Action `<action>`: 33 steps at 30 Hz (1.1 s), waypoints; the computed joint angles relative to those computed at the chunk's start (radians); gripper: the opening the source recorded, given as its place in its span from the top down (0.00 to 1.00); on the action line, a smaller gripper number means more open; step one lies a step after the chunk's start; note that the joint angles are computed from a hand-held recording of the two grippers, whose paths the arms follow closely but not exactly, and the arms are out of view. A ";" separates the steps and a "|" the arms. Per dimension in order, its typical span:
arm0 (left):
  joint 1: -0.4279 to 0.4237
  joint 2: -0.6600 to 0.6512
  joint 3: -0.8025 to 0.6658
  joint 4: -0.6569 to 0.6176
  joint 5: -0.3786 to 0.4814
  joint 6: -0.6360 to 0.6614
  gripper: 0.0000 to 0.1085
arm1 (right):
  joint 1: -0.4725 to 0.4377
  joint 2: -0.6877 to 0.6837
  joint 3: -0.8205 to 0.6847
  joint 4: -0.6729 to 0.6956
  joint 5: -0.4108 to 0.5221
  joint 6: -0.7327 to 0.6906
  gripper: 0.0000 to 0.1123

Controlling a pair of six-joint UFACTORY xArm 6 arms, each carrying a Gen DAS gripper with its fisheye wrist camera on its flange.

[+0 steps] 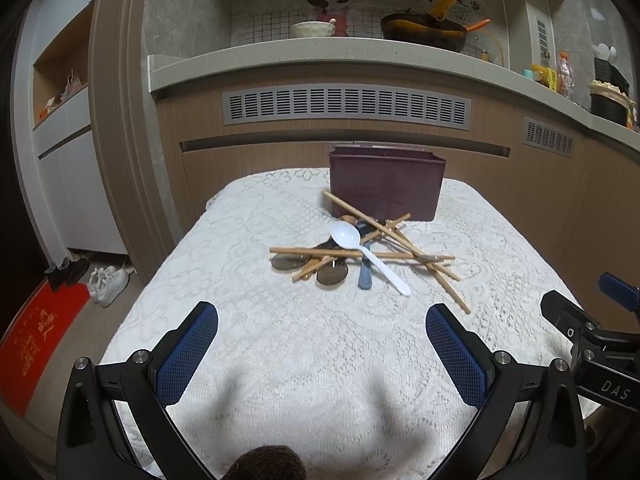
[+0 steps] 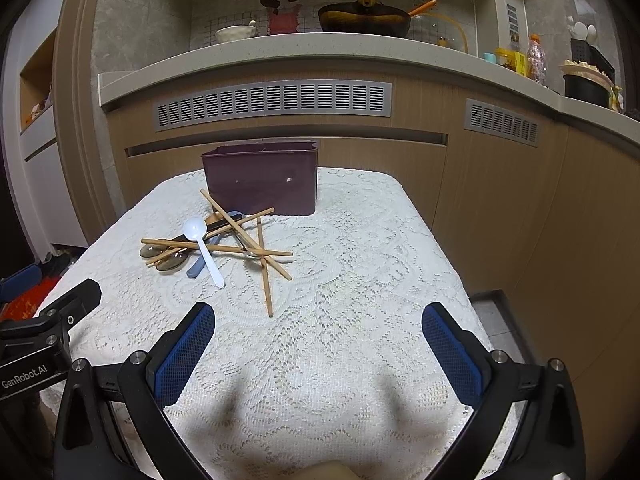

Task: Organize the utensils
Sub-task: 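Grasp the white plastic spoon with the right tool while the left tool approaches the pile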

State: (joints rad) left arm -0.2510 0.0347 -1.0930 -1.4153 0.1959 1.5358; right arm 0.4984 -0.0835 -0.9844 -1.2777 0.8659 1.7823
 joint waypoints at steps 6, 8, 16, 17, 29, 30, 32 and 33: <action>-0.006 0.052 -0.081 0.055 0.015 -0.025 0.05 | -0.029 0.008 -0.027 -0.019 -0.007 -0.019 0.09; -0.003 0.081 -0.120 0.066 0.037 -0.025 0.05 | -0.045 0.018 -0.041 -0.020 -0.020 -0.034 0.09; 0.025 0.277 -0.352 0.402 0.121 -0.293 0.05 | -0.158 0.138 -0.178 0.014 -0.157 -0.175 0.09; 0.033 0.304 -0.385 0.462 0.140 -0.351 0.05 | -0.179 0.165 -0.206 0.041 -0.197 -0.218 0.09; 0.125 0.548 -0.696 0.745 0.340 -0.713 0.05 | -0.264 0.527 -0.584 0.738 -0.401 -1.072 0.59; 0.132 0.556 -0.710 0.749 0.359 -0.722 0.05 | -0.260 0.556 -0.620 0.775 -0.383 -1.122 0.64; 0.140 0.563 -0.722 0.759 0.379 -0.735 0.05 | -0.256 0.599 -0.674 0.809 -0.372 -1.173 0.71; 0.142 0.563 -0.719 0.764 0.377 -0.740 0.05 | -0.254 0.618 -0.698 0.846 -0.372 -1.210 0.73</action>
State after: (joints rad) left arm -0.1088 0.5979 -1.8115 -0.6509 0.5732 0.7956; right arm 0.2441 0.5342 -1.6825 -0.4321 0.4941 0.5722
